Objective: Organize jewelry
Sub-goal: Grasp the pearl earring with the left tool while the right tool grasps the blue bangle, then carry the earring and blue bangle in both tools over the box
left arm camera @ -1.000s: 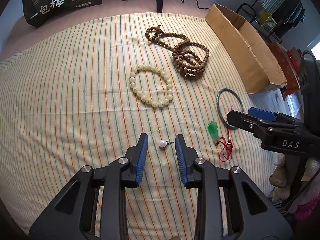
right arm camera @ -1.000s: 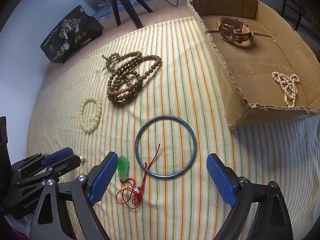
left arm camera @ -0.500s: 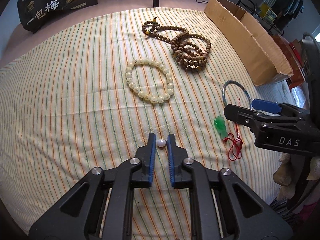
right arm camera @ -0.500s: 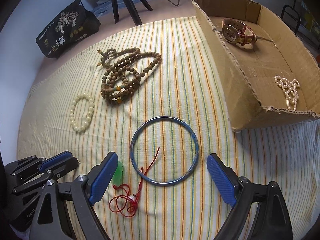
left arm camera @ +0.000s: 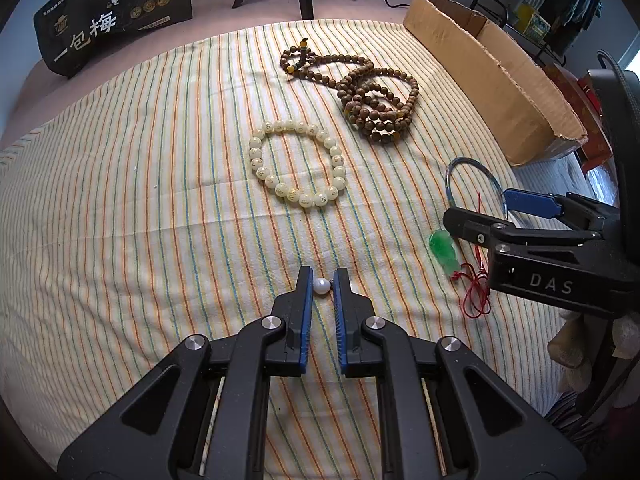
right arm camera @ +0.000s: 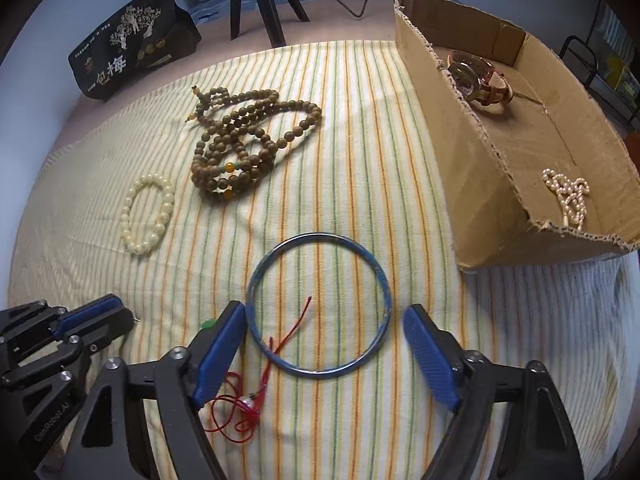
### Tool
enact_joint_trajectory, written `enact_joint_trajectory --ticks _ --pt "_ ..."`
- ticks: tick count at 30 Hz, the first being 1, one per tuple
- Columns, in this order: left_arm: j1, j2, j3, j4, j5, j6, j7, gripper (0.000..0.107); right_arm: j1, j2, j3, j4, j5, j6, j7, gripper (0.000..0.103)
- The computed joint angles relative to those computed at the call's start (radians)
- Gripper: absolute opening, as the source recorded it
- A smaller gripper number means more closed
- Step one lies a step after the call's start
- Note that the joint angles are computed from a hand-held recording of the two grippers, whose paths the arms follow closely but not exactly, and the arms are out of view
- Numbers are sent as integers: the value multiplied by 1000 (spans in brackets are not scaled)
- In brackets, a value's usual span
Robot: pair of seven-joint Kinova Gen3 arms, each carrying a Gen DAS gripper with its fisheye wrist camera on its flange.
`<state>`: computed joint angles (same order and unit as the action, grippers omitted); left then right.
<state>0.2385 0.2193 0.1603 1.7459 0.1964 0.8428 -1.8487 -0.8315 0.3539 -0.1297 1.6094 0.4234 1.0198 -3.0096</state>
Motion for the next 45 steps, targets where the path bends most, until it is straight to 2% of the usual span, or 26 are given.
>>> enact_joint_trajectory --ticks 3,17,26,35,45 --pt "0 -2 0 3 0 -3 -2 8 -4 -1 0 -3 8 14 9 73" --pt "-38 -19 -11 -12 44 10 -16 8 10 -74 -21 74 34 -77 -45 72" --pt "-85 -44 -20 -41 116 29 -54 8 -52 -97 -39 43 146 -8 -97 72" --pt "-108 -104 -24 -53 209 26 -113 8 -95 -137 -70 9 272 105 -139 72" --pt "-91 -146 -22 -86 320 14 -166 8 -69 -213 -107 29 350 199 -165 72"
